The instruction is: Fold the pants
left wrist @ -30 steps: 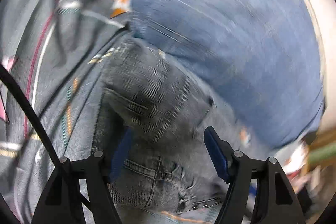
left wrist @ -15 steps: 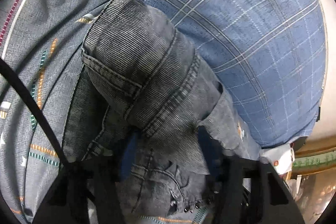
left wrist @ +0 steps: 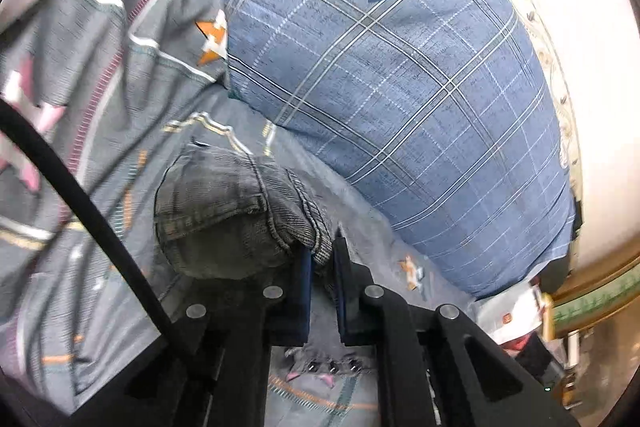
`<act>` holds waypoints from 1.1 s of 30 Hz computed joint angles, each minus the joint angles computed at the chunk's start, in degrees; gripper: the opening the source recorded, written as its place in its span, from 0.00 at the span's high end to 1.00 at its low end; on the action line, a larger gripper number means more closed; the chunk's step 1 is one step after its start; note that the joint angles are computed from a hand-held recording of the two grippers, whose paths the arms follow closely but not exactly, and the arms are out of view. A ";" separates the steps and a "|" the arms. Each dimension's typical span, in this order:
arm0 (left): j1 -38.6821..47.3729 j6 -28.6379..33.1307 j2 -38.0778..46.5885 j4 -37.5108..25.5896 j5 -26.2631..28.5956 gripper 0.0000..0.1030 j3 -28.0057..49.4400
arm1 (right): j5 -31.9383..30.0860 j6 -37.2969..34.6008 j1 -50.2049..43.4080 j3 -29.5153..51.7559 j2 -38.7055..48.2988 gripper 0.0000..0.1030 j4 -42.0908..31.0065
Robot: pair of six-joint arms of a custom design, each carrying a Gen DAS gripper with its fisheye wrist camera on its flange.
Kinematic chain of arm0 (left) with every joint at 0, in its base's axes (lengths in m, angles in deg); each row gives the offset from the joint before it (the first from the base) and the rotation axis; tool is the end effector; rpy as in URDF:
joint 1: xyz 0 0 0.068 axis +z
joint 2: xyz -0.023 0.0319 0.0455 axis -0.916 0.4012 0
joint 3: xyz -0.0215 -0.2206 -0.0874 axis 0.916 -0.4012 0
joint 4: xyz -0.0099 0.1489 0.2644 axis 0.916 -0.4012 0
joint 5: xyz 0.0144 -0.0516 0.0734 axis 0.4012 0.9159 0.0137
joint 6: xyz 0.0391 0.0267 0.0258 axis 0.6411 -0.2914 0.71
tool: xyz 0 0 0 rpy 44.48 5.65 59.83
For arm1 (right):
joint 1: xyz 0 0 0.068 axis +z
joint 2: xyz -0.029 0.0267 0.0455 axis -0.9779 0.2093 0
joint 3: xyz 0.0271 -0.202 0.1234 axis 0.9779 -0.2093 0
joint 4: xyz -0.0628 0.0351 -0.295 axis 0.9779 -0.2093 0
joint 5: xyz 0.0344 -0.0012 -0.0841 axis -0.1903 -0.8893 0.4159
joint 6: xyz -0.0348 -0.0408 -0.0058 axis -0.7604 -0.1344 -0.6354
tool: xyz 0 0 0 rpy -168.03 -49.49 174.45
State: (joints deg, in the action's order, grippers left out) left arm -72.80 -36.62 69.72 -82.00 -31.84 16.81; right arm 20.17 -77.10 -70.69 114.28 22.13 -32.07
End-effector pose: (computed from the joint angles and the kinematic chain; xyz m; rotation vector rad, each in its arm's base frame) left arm 0.2313 -0.0343 0.2590 -0.7069 2.3242 -0.6986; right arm 0.2405 0.0460 0.2459 -0.5380 2.4106 0.5408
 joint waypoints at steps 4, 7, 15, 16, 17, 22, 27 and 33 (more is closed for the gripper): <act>-1.95 2.16 -1.48 -6.47 -5.82 0.91 -4.84 | 1.23 0.78 2.44 -5.43 -3.76 0.94 -2.14; -0.76 1.05 6.92 -2.98 -2.31 0.91 -7.34 | 6.53 1.70 6.17 -8.23 0.43 0.94 0.39; -4.59 1.69 11.14 -5.32 -8.16 0.85 -4.07 | 4.11 -0.08 4.41 -7.00 5.46 0.91 0.17; -4.87 1.89 12.20 -5.28 -8.36 0.82 -4.06 | 4.10 0.10 4.57 -7.25 5.96 0.91 0.91; -5.60 1.60 12.72 -4.93 -8.86 0.82 -4.25 | 3.47 0.39 4.12 -6.76 5.97 0.90 0.70; -14.55 -2.19 4.65 -6.29 -23.96 0.28 -4.30 | -2.64 -1.07 -2.03 -1.42 4.35 0.69 -6.73; -27.95 -1.91 -3.95 -3.95 -35.66 0.26 -8.83 | -13.44 -9.09 -20.73 -1.37 -4.06 0.21 -16.35; -44.53 0.79 5.64 0.30 -40.19 0.26 -3.51 | -21.23 -20.91 -47.27 14.52 11.51 0.21 -28.92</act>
State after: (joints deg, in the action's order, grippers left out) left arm -117.33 -35.83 75.37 -81.70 -72.03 13.31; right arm -1.05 -98.01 -117.96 128.80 33.63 -60.99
